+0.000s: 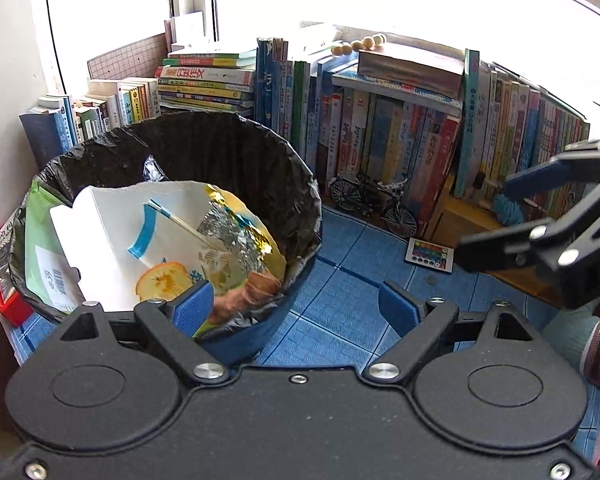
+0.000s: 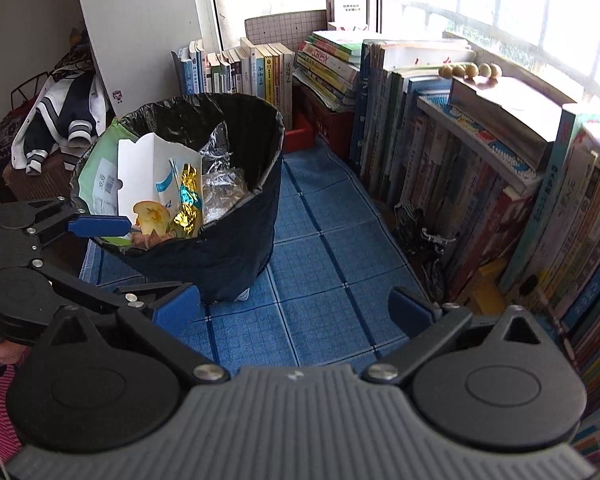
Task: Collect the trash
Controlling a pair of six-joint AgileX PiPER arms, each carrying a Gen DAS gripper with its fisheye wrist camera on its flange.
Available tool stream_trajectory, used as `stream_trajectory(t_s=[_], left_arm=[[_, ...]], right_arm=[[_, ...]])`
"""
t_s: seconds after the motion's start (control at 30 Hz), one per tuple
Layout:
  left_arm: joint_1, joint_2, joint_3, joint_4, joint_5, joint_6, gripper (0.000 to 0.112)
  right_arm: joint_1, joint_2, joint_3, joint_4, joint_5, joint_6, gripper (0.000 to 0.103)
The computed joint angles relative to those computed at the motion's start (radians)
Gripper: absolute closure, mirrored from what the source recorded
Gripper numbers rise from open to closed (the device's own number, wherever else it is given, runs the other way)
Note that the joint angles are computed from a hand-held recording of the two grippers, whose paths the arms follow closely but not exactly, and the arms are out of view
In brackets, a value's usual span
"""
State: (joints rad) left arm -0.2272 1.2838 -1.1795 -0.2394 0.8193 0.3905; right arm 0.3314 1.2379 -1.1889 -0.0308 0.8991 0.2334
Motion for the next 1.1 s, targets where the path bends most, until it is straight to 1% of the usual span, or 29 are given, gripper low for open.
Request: stream_trajectory(t_s=[0.07,0.13,0.23,0.33,0.4,0.47,0.57,0.67,1.1], left_arm=[[-0.007,0.001,0.006,0.017,-0.006,-0.017,0.024],[-0.012,0.006,0.007,0.033,-0.009,-0.036,0.024],[-0.016,0.017,0.005,0.051,-0.014,-0.053,0.024],[-0.035,0.020,0.008,0.098,-0.026,-0.099,0.019],[-0.039,0.017,0.017,0.107,-0.039,-0.104,0.019],[-0.037,0.022,0.015,0.100,-0.034,-0.098,0.019],[-0.025,0.029,0.010,0.077,-0.025,-0.078,0.019],[-0.027,0.032,0.009,0.083,-0.028,-0.087,0.019],[-0.024,0.048,-0.002,0.092,-0.023,-0.101,0.019]], right_arm=[[-0.007,0.005,0.013,0.012,0.016,-0.004,0.000],[-0.010,0.001,0.033,0.016,0.011,-0.005,0.000],[-0.034,0.005,0.046,0.071,0.014,-0.057,0.000],[-0.045,0.014,0.054,0.110,0.025,-0.081,0.000],[-0.049,0.030,0.051,0.124,0.046,-0.085,0.000],[-0.051,0.041,0.049,0.130,0.059,-0.086,0.000],[-0.031,0.046,0.057,0.091,0.056,-0.053,0.000],[-0.012,0.044,0.065,0.049,0.046,-0.027,0.000],[-0.005,0.039,0.070,0.021,0.032,-0.009,0.000]])
